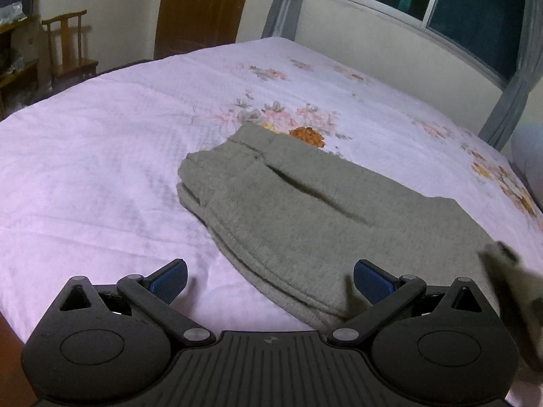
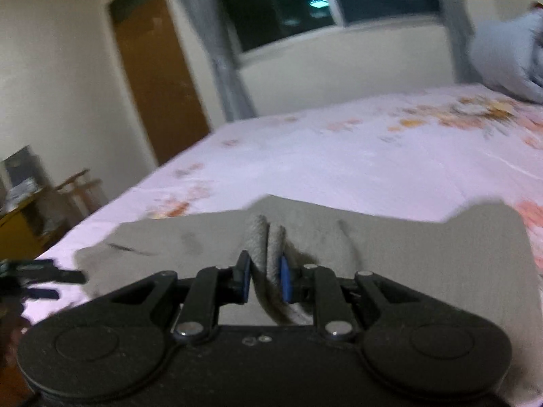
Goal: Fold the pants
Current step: 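Lift the leg ends with the right gripper and fold them onto the waistband, then open the right gripper and withdraw it from the folded sweatpants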
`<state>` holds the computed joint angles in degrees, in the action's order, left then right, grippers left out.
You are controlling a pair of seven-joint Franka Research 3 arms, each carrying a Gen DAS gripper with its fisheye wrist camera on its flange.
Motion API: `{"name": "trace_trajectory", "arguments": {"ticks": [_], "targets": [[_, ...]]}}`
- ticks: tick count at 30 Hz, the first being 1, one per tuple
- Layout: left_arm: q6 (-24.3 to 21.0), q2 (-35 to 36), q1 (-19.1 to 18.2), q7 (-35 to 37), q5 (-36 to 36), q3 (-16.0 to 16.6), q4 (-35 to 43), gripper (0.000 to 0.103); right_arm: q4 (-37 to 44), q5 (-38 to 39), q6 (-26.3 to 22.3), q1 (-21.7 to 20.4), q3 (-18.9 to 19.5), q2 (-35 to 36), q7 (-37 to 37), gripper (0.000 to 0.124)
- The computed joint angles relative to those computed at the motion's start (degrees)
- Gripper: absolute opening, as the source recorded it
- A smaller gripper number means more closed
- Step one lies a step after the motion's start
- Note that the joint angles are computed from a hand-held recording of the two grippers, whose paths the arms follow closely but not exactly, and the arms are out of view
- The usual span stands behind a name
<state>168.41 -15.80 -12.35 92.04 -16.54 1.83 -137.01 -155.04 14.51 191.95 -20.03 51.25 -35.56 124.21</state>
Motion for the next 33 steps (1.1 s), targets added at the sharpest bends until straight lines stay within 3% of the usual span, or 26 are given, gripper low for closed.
{"name": "trace_trajectory", "arguments": {"ticks": [1,3,5,6,8,11,14,18,21,23,28,30,33], "targets": [[-0.80,0.24,0.37,-0.34,0.49,-0.24,0.25,0.103,0.75,-1.17,-0.33,0.66,-0.42,2.84,-1.42,0.009],[-2.00,0.07,0.87,-0.96,0.80,-0.62,0.24,0.103,3.09,-4.94,-7.36,-1.41,1.92,5.60,-4.56,0.013],[-2.28,-0.36,0.98,-1.05,0.87,-0.82,-0.14,0.103,2.63,-9.07,-6.65,-5.41,6.21,2.32,-2.80,0.017],[-2.02,-0.54,0.93,-0.87,0.91,-0.85,-0.36,0.103,2.92,-9.89,-7.55,-5.49,6.40,1.60,-3.36,0.022],[-1.61,-0.83,1.00,-1.00,1.32,-1.02,-0.70,0.103,1.16,-11.18,-4.75,-1.51,2.75,1.00,-3.59,0.028],[-1.58,-0.80,0.42,-0.69,1.00,-0.78,-0.52,0.103,-1.30,-8.76,-2.19,3.19,-1.95,-0.36,-3.12,0.024],[-1.57,-0.93,-0.58,0.42,0.22,-0.35,-0.34,0.103,-0.31,-7.89,-5.64,2.70,-1.98,-2.02,-2.36,0.022],[-1.41,-1.18,-1.11,1.23,-0.73,-0.05,-0.40,0.103,-0.07,-10.36,-4.81,6.03,-4.50,0.71,-4.86,0.020],[-1.47,-1.53,-1.29,1.62,-1.61,0.53,-0.77,0.103,2.10,-11.73,-8.01,1.33,0.18,-0.20,-4.12,0.022],[-1.72,-1.67,-1.19,1.74,-1.86,0.79,-1.02,0.103,2.64,-12.23,-6.73,0.43,0.58,1.11,-2.65,0.020],[-1.90,-1.47,0.17,0.97,-0.72,0.20,-1.41,0.103,5.52,-16.25,-11.60,-3.62,3.45,2.38,-0.48,0.019],[-2.74,-1.07,3.12,-1.87,3.61,-2.09,-1.15,0.103,6.01,-18.26,-12.22,-4.75,4.48,2.20,0.92,0.019],[-3.34,-1.22,3.89,-2.13,6.22,-2.12,-1.43,0.103,7.14,-20.02,-14.62,-5.92,5.43,1.41,3.94,0.005]]}}
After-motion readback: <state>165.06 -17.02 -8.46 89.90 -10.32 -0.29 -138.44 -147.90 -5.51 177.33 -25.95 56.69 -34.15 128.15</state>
